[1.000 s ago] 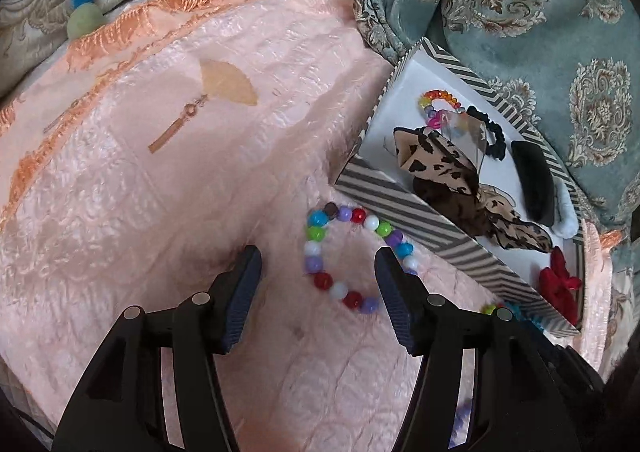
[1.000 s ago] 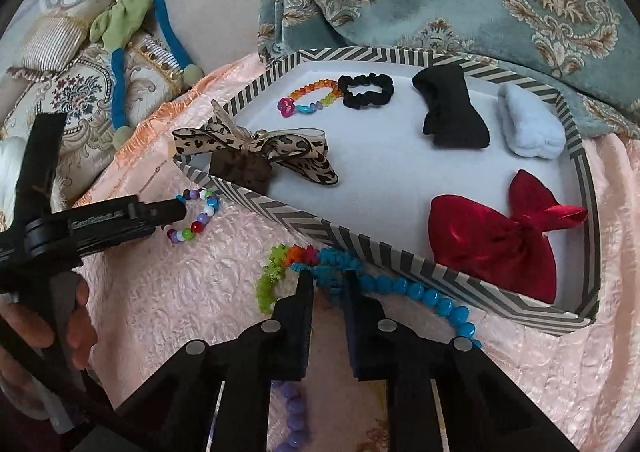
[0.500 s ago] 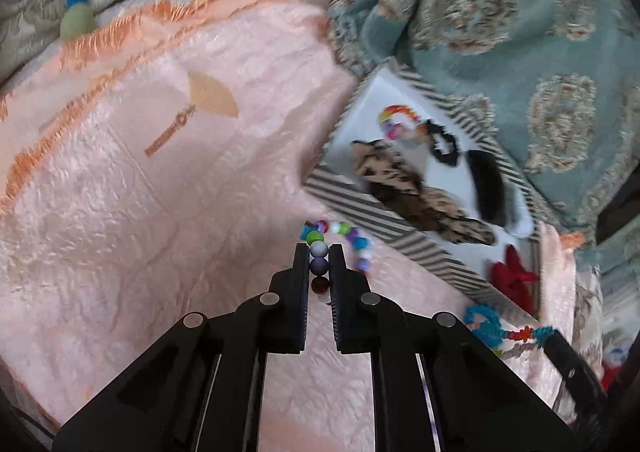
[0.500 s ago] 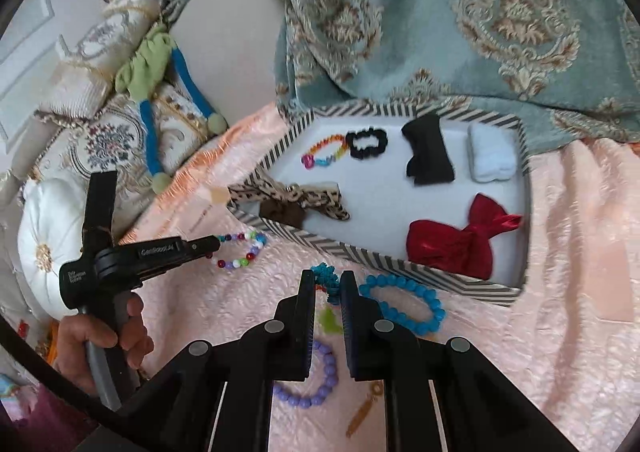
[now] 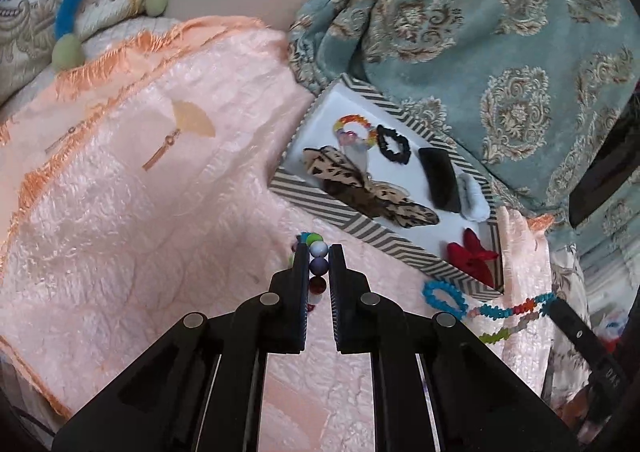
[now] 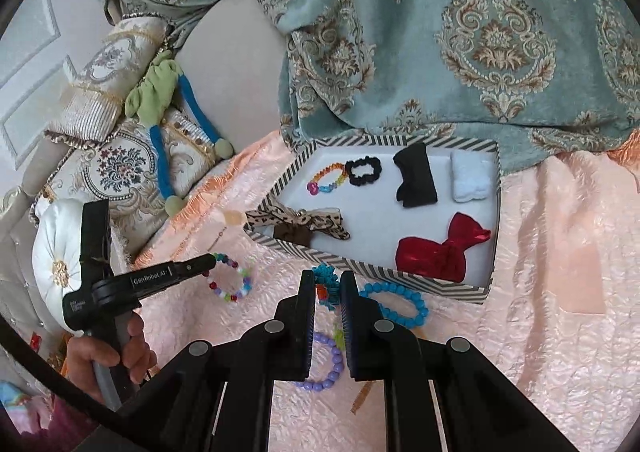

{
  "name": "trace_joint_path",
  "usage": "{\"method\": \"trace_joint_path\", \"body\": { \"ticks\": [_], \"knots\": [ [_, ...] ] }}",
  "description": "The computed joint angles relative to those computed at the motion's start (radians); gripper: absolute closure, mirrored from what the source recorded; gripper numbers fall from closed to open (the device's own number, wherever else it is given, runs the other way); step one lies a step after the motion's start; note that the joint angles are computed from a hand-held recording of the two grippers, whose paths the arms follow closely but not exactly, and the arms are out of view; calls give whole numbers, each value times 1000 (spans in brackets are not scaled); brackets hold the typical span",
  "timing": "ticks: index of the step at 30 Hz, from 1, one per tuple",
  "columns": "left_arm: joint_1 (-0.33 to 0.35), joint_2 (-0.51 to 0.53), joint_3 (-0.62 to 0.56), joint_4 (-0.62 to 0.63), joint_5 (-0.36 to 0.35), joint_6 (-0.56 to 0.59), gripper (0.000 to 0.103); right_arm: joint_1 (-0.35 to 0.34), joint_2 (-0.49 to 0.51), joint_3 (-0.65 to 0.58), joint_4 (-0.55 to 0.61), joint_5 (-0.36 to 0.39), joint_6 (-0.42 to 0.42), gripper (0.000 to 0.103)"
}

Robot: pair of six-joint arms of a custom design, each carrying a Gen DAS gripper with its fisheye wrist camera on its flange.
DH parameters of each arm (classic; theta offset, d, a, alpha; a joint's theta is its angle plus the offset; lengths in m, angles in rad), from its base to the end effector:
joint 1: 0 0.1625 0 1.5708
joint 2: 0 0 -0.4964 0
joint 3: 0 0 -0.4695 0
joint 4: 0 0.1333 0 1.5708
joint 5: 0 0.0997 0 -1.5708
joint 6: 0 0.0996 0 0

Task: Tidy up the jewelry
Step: 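Lower the multicolor bracelet into the tray while the right gripper releases the flower clip there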

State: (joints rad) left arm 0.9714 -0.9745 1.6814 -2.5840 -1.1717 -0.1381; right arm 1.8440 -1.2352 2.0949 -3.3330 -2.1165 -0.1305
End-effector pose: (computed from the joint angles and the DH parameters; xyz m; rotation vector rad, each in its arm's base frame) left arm -0.2859 -0.7233 0.2109 0.5583 2.7619 -0.6108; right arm 0.2401 -0.5543 0.3010 0.1628 -2.4236 1.2115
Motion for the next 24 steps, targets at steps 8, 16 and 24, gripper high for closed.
{"method": "trace_joint_path", "body": {
  "ticks": [8,16,24],
  "knots": [
    [-34,-5,8,-15,2,23,95,21,-4,-14,-10,-14,-16,92],
    [-66,6,1,-18,-17,37,95,25,-20,-17,-17,-34,-25,92],
    [-90,23,-9,-19,14,57,95,26,-25,-25,-21,-46,-42,92]
  ]
}}
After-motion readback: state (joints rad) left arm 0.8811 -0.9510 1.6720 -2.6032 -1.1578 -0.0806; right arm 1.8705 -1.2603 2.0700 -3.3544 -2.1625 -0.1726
